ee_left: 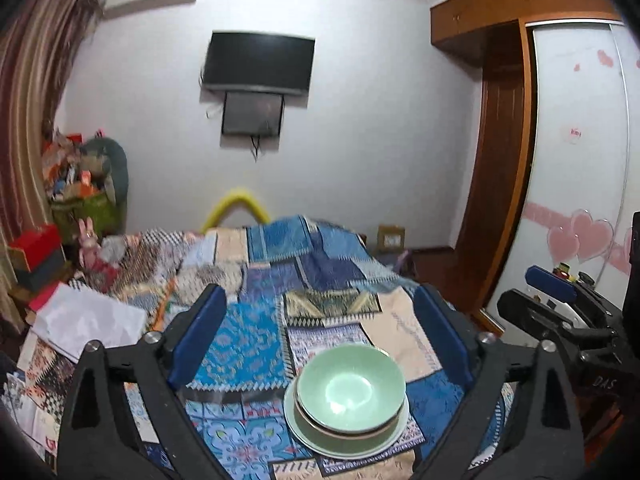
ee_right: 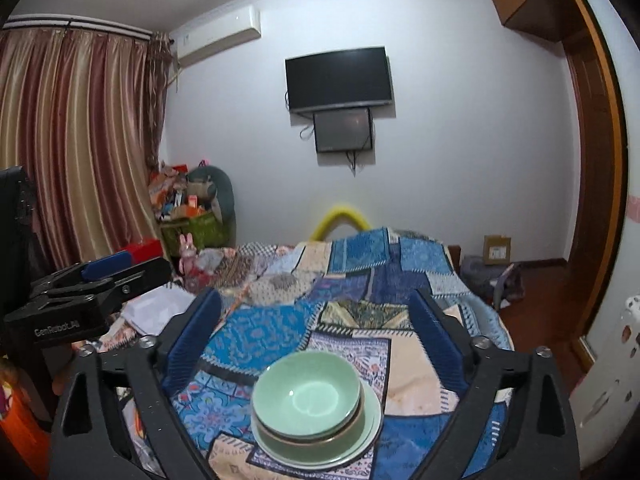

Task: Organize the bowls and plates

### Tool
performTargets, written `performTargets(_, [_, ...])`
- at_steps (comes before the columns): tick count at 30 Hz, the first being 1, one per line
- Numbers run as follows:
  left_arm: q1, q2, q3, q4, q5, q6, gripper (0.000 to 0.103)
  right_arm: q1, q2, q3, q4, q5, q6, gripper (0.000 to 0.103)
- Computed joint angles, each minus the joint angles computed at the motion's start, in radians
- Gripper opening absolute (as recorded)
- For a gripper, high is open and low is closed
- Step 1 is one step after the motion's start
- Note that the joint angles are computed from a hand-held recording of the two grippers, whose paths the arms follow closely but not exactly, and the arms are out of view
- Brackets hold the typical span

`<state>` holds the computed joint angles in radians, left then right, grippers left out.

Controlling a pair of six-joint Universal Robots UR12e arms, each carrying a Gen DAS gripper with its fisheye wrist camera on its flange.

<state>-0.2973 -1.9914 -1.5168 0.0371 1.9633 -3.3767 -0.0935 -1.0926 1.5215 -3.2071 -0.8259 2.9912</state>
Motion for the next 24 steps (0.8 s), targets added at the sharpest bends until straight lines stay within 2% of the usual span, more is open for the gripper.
performTargets(1, [-0.002, 0.000, -0.002, 0.015, 0.007, 0.007, 0.101, 0.001, 0.003, -0.002, -0.020, -0.005, 0.016, 0.102])
performTargets(7, [-0.020, -0.014, 0.006, 0.070, 0.085, 0.065, 0.103, 0.004, 0.014, -0.012, -0.051, -0.007, 0.050, 0.103])
performTargets(24, [-0.021, -0.019, 0.004, 0.075, 0.078, 0.063, 0.103, -0.002, 0.000, 0.017, -0.066, -0.001, 0.039, 0.103])
